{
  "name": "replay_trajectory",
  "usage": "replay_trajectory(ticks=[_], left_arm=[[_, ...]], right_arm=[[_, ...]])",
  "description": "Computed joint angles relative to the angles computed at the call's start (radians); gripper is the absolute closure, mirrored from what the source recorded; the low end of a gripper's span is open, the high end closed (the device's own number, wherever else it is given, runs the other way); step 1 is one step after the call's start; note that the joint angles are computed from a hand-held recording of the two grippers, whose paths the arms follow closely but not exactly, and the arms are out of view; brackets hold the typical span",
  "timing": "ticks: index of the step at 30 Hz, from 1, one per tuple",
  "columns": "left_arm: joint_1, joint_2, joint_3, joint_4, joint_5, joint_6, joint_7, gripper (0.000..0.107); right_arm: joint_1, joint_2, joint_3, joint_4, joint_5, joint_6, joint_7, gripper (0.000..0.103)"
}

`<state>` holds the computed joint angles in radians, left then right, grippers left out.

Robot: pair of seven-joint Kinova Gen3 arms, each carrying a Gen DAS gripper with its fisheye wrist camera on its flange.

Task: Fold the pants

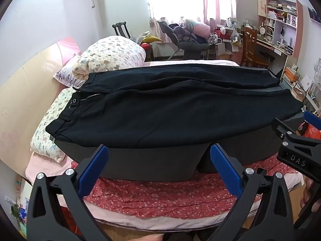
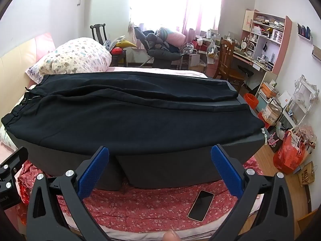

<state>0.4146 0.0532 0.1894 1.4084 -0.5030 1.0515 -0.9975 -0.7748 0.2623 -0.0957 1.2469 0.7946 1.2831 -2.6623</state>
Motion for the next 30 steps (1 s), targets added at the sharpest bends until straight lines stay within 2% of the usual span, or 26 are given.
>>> replay_trajectory(ticks=[30], left_arm=[[-0.001, 0.001, -0.001, -0.004, 0.010, 0.005, -0.006, 0.006]], right_arm=[[0.001, 0.000, 0.000, -0.002, -0.001, 0.000, 0.001, 0.001]])
